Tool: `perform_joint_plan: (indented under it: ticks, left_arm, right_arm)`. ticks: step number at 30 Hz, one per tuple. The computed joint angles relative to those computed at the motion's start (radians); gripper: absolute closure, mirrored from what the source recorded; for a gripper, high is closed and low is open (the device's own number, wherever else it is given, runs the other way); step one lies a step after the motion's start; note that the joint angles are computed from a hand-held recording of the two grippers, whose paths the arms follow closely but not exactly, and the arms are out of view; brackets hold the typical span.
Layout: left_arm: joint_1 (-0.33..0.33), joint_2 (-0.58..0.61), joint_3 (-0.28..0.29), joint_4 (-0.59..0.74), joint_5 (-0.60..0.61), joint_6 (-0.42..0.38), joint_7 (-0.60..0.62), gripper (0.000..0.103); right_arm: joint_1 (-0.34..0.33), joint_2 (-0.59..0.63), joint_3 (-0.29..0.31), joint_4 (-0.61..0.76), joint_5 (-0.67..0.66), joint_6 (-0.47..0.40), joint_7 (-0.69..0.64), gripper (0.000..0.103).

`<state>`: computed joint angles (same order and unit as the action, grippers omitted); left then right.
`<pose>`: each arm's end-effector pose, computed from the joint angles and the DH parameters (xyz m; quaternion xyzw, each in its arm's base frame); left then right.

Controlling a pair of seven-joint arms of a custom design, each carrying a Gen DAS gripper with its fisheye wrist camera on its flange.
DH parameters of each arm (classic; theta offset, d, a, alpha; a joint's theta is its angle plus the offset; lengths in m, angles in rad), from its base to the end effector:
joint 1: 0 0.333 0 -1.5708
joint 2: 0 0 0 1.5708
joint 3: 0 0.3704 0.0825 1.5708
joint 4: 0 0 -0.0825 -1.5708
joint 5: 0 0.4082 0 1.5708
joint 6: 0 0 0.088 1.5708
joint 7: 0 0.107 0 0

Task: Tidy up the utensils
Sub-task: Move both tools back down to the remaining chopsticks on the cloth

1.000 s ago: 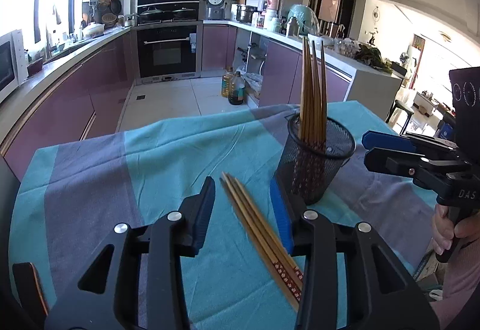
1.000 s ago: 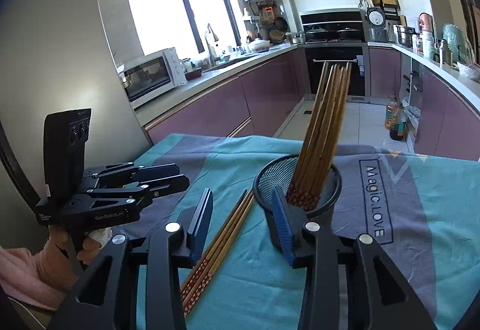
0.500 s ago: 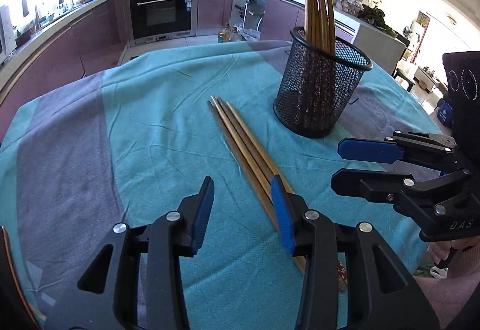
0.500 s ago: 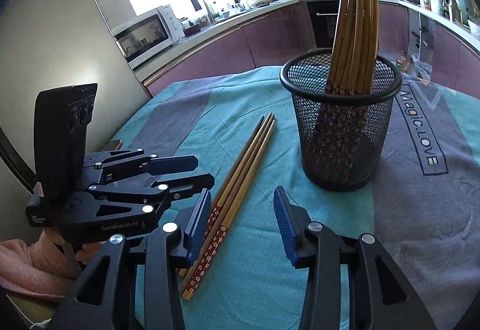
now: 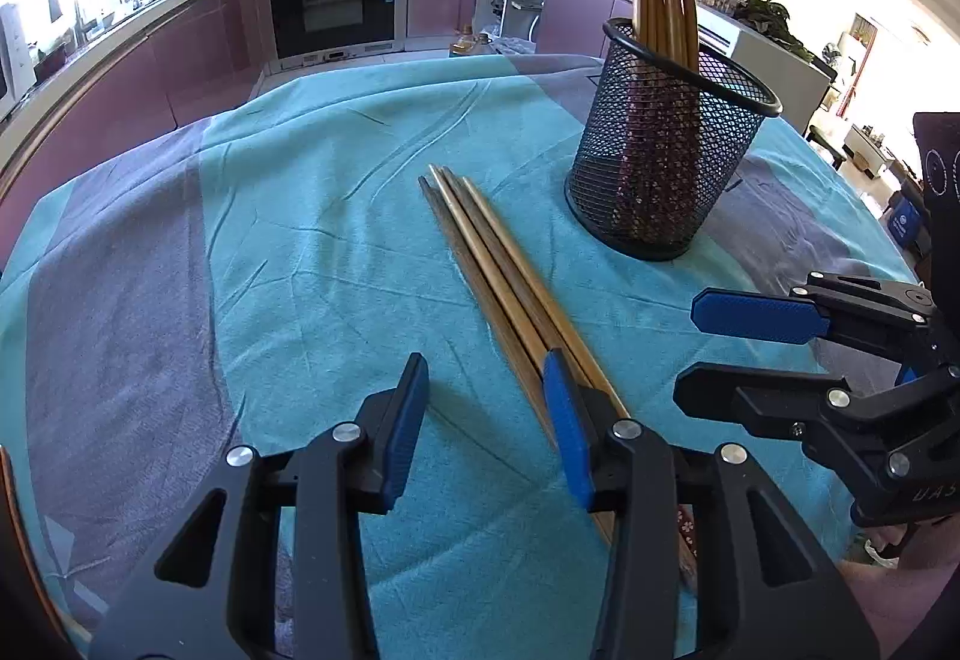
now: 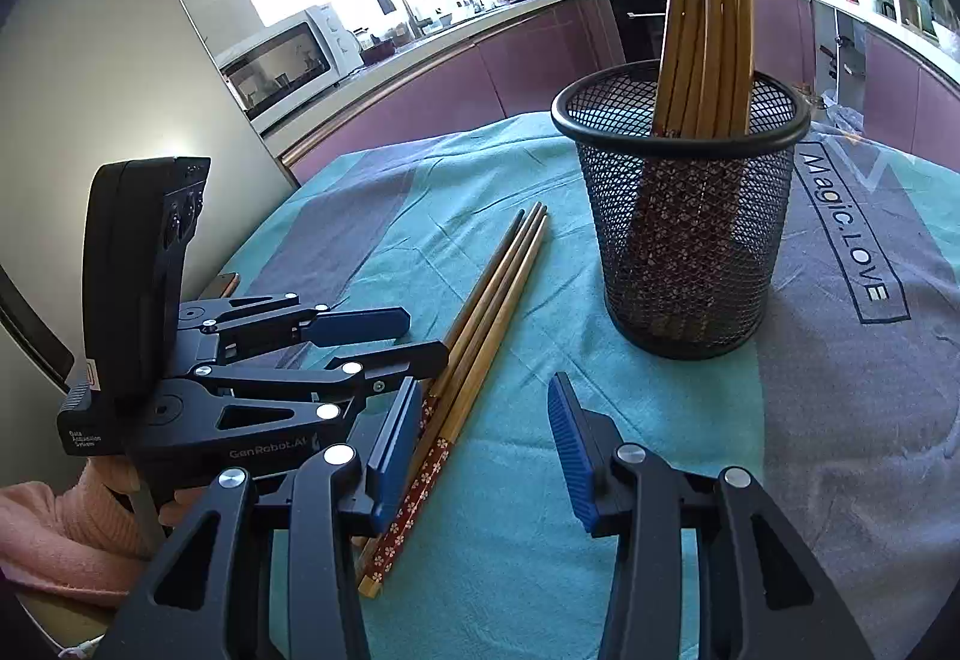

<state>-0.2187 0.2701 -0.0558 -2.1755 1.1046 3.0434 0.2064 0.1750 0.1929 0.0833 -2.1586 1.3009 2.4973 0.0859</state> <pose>0.5630 -0.2287 0.3427 -0.6775 0.6614 -0.2608 0.1884 0.5814 0.1462 0.3561 -0.8266 0.3876 0.0152 0.4079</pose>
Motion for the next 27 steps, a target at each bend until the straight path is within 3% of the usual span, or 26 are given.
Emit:
perform_joint_plan:
  ticks: [12, 27]
  left_arm:
    - [0.005, -0.012, 0.006, -0.024, 0.005, 0.019, -0.017, 0.075]
    - [0.011, -0.02, 0.02, -0.041, 0.041, 0.05, -0.056, 0.075]
  right_arm:
    - [0.039, 0.015, 0.02, -0.005, -0.035, 0.104, 0.005, 0.062]
    - [0.069, 0.027, 0.041, -0.015, -0.09, 0.256, 0.014, 0.067]
